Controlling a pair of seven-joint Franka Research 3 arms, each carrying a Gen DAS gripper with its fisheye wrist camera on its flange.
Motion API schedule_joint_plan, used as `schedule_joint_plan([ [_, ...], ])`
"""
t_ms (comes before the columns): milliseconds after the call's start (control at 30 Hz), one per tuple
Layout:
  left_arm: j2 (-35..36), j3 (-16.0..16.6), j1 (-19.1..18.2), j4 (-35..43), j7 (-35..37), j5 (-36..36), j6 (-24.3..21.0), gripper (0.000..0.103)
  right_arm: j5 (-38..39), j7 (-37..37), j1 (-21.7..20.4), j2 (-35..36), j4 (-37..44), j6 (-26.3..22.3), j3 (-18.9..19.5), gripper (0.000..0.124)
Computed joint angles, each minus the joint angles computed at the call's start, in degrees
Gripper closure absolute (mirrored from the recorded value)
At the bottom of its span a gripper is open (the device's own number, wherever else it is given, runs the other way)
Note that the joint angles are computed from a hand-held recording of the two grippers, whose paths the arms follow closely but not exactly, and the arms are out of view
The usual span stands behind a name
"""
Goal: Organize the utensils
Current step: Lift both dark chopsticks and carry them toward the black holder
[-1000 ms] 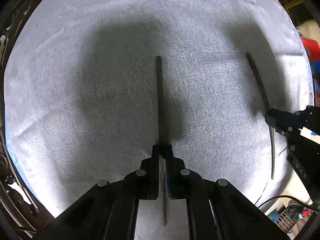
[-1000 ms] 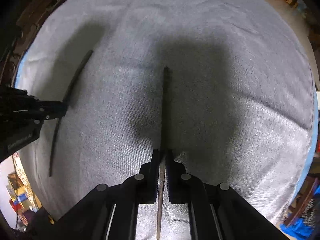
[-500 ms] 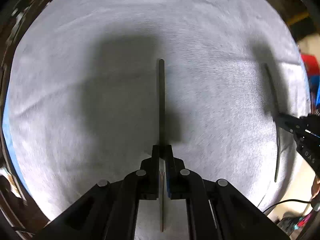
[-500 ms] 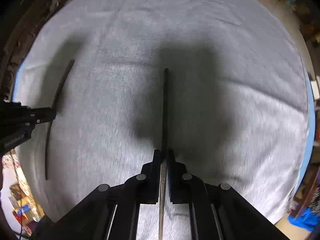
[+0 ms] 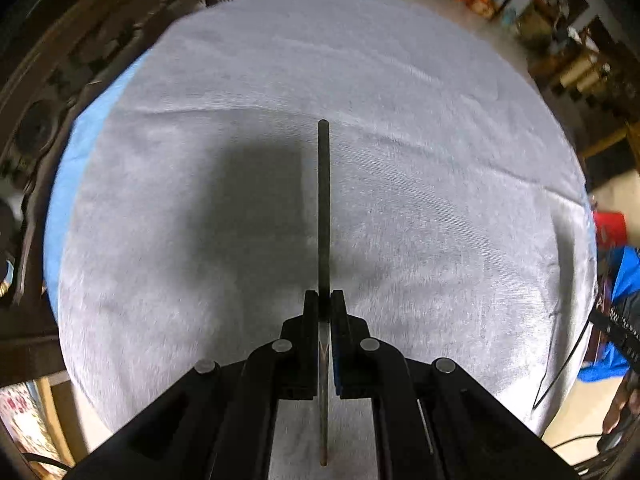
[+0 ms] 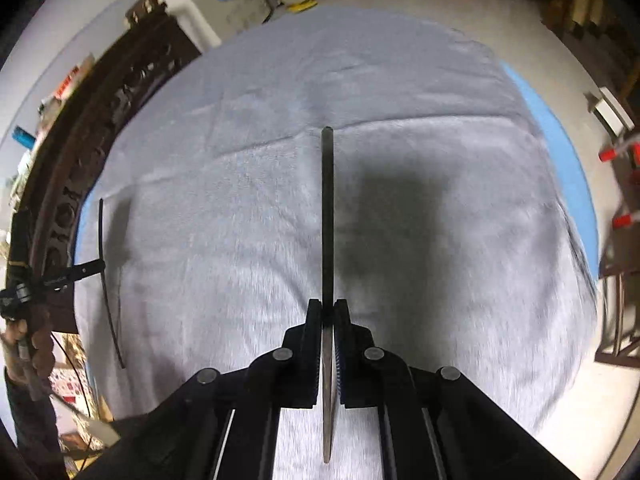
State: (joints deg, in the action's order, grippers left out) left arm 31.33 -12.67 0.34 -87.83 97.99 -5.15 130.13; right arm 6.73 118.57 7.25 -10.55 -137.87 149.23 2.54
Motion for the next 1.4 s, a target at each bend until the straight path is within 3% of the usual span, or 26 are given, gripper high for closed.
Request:
schedule_joint_plan([
  [267,-9.95,-1.06,2.86,-14.35,4.32,-5.15,11.37,0.098,1.94,7.13,0.17,-12.64,-12.77,8.93,3.61,0.117],
  [600,-17.14,-1.54,3.48,-22.21,11.2,-13.63,16.84,0.098,2.22,15.22,-1.22,-17.64,-18.69,19.88,10.46,0.117],
  [933,-24.9,0.36,3.51,-28.2,21.27,-29.77,18.02,0.098,-3.4,22.79,-6.09,-24.61,-20.22,19.08,18.29,0.117],
  [1400,-36.95,7.2,-2.48,-35.52,36.37,-53.26,17.88,0.098,-7.74,27.59,-6.49,-32.43,-21.03,17.73,21.41,0.117],
])
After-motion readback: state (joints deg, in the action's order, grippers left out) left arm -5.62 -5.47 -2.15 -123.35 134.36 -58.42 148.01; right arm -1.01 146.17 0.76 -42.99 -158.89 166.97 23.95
